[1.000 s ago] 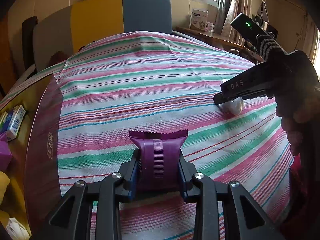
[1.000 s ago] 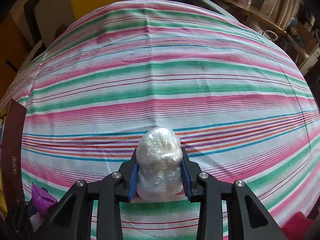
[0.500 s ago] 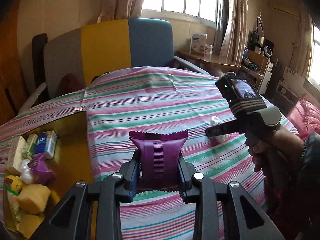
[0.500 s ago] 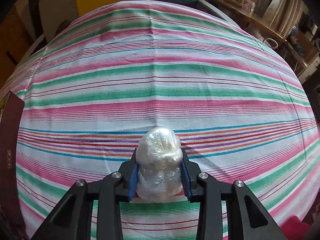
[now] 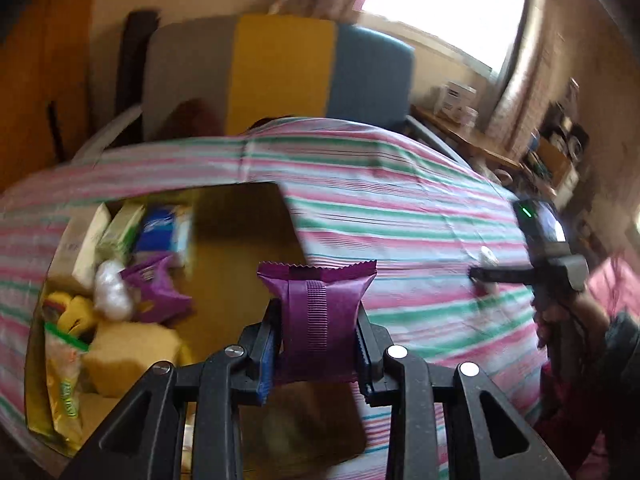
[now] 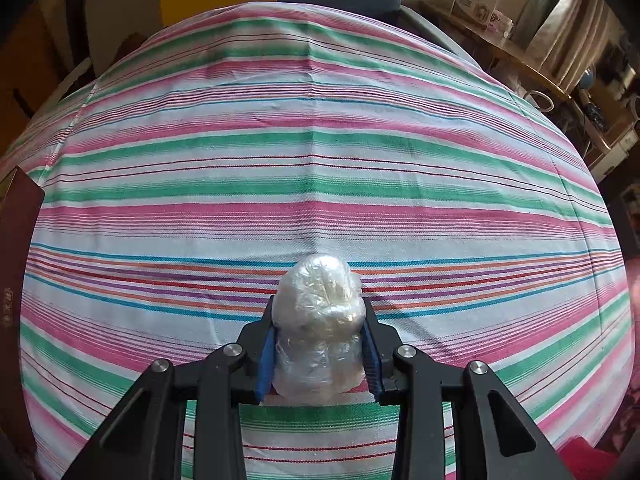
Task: Organize objects
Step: 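Lift the purple packet with the left tool while the right tool lifts the plastic bag, then lower the purple packet into the gold tray and open the left tool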
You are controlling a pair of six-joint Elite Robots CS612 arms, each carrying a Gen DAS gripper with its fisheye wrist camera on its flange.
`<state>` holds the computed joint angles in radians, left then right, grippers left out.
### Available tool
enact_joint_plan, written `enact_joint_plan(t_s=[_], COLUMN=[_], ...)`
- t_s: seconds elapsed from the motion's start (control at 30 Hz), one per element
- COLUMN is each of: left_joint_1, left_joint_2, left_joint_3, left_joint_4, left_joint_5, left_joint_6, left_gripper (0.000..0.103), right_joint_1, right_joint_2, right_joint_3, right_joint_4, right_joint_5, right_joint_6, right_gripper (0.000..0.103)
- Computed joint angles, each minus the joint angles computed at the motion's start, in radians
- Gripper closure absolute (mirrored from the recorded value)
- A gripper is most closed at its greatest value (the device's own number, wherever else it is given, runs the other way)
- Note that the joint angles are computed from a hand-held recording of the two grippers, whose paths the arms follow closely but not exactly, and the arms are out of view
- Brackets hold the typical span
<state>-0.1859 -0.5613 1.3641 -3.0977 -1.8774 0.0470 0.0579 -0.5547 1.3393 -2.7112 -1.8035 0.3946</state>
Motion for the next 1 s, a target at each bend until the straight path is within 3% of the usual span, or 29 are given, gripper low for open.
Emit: enact_joint_plan(t_s=[0.17, 0.57, 0.7, 0.83, 1.0], left_joint_1=[0.041, 0.016, 0.012, 0.015, 0.023], left_joint_2=[0.052, 0.193, 0.250, 0.250, 0.192], left_joint_3=[-0.125, -0.409, -0.518, -0.518, -0.406], left_joint_4=[0.153, 0.378, 0.493, 0.490, 0.354], left_joint_5=[-0.050, 0.030, 0.063, 0.060, 0.060], left_joint_6=[-0.107, -0.078, -0.092, -0.097, -0.080], left_gripper=[0.072, 0.071, 0.062, 0.059, 0.058], right_joint_1=[-0.002, -0.010, -0.010, -0.011, -0.009], right_joint_2=[0.002, 0.010, 0.009, 0.009, 0.011], right_joint_3=[-0.002, -0.017, -0.016, -0.016, -0.020], right_joint_4=[0.003, 0.014, 0.015, 0.015, 0.019], right_joint_5=[0.000, 0.005, 0.007, 0.008, 0.002], right_joint_6=[-0.008, -0.026, -0.023, -0.021, -0.018], right_gripper=[0.067, 0.067, 0.067, 0.067, 0.067])
